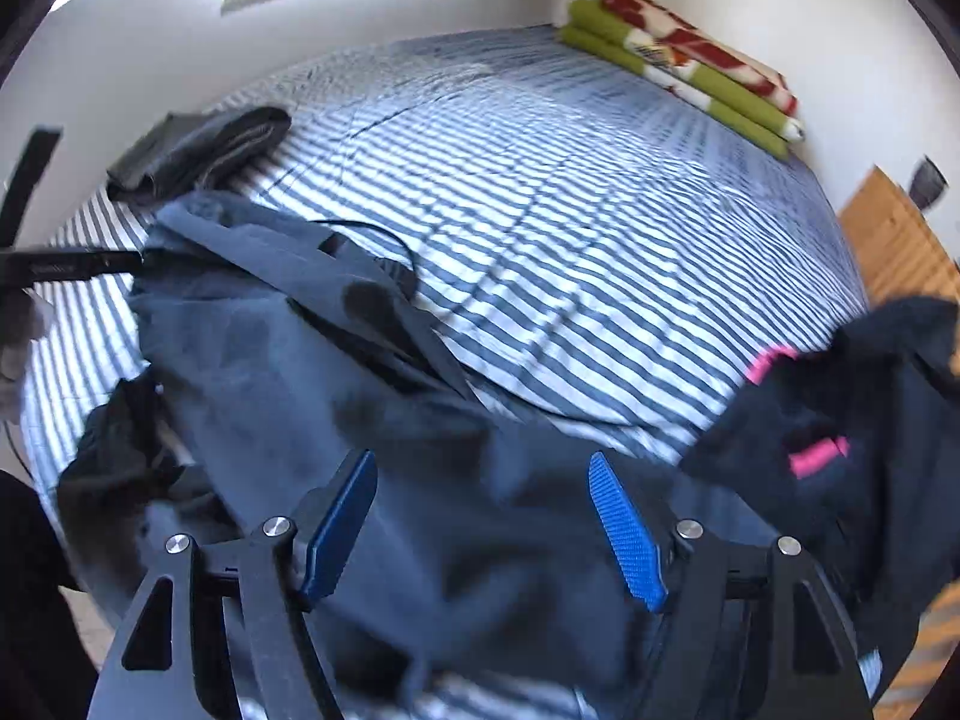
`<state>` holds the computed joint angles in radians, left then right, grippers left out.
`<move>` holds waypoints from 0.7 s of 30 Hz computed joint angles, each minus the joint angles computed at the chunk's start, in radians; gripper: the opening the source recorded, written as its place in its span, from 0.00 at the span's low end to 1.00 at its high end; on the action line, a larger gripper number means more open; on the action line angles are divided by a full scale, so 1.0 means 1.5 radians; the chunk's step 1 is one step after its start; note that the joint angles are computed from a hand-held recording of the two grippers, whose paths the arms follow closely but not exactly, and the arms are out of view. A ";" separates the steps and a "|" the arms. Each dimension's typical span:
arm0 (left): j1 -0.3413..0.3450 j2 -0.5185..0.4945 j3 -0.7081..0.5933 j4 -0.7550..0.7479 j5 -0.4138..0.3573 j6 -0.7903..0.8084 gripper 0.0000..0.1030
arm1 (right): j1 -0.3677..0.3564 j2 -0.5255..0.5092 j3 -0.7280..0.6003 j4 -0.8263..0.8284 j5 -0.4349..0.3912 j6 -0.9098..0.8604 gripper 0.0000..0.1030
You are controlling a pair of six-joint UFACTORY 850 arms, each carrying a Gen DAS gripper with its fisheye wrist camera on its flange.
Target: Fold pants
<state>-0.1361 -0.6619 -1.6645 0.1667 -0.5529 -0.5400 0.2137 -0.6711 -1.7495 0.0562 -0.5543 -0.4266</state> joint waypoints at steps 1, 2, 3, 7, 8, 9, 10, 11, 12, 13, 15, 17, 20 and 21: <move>0.004 -0.017 -0.020 -0.015 -0.012 0.015 0.85 | 0.013 -0.025 -0.024 -0.018 -0.005 0.021 0.68; 0.008 -0.037 -0.040 -0.034 -0.022 0.026 0.84 | 0.019 -0.053 -0.055 -0.012 -0.018 0.021 0.68; 0.013 -0.052 -0.056 -0.064 -0.029 0.043 0.72 | 0.025 -0.083 -0.090 -0.005 -0.038 0.023 0.68; 0.025 -0.094 -0.118 -0.170 -0.060 0.094 0.18 | 0.023 -0.143 -0.181 0.029 -0.103 0.041 0.05; 0.019 -0.096 -0.130 -0.139 -0.055 0.076 0.13 | 0.024 -0.154 -0.204 0.007 -0.108 0.071 0.01; 0.013 -0.097 -0.144 -0.119 -0.056 0.070 0.11 | 0.025 -0.151 -0.210 0.000 -0.098 0.086 0.01; 0.008 -0.094 -0.158 -0.108 -0.056 0.067 0.11 | 0.022 -0.140 -0.207 0.009 -0.083 0.084 0.01; 0.006 -0.086 -0.165 -0.111 -0.051 0.074 0.10 | 0.018 -0.123 -0.200 0.011 -0.067 0.086 0.01; 0.004 -0.069 -0.164 -0.122 -0.036 0.088 0.10 | 0.014 -0.101 -0.187 0.016 -0.048 0.086 0.01; 0.001 -0.049 -0.157 -0.122 -0.020 0.095 0.10 | 0.008 -0.076 -0.171 0.035 -0.027 0.074 0.01; -0.002 0.004 -0.129 -0.141 0.018 0.126 0.10 | -0.002 -0.022 -0.133 0.069 0.018 0.057 0.01; -0.005 0.079 -0.063 -0.183 0.072 0.175 0.10 | -0.014 0.049 -0.063 0.129 0.068 0.009 0.01; -0.018 0.195 0.075 -0.198 0.117 0.234 0.14 | -0.029 0.157 0.073 0.285 0.105 -0.161 0.01; -0.023 0.226 0.121 -0.206 0.110 0.260 0.19 | -0.033 0.190 0.125 0.322 0.100 -0.205 0.01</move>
<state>-0.1703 -0.3227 -1.4836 -0.1422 -0.3878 -0.1507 0.1639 -0.3857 -1.5619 0.5400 -0.4048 -0.7336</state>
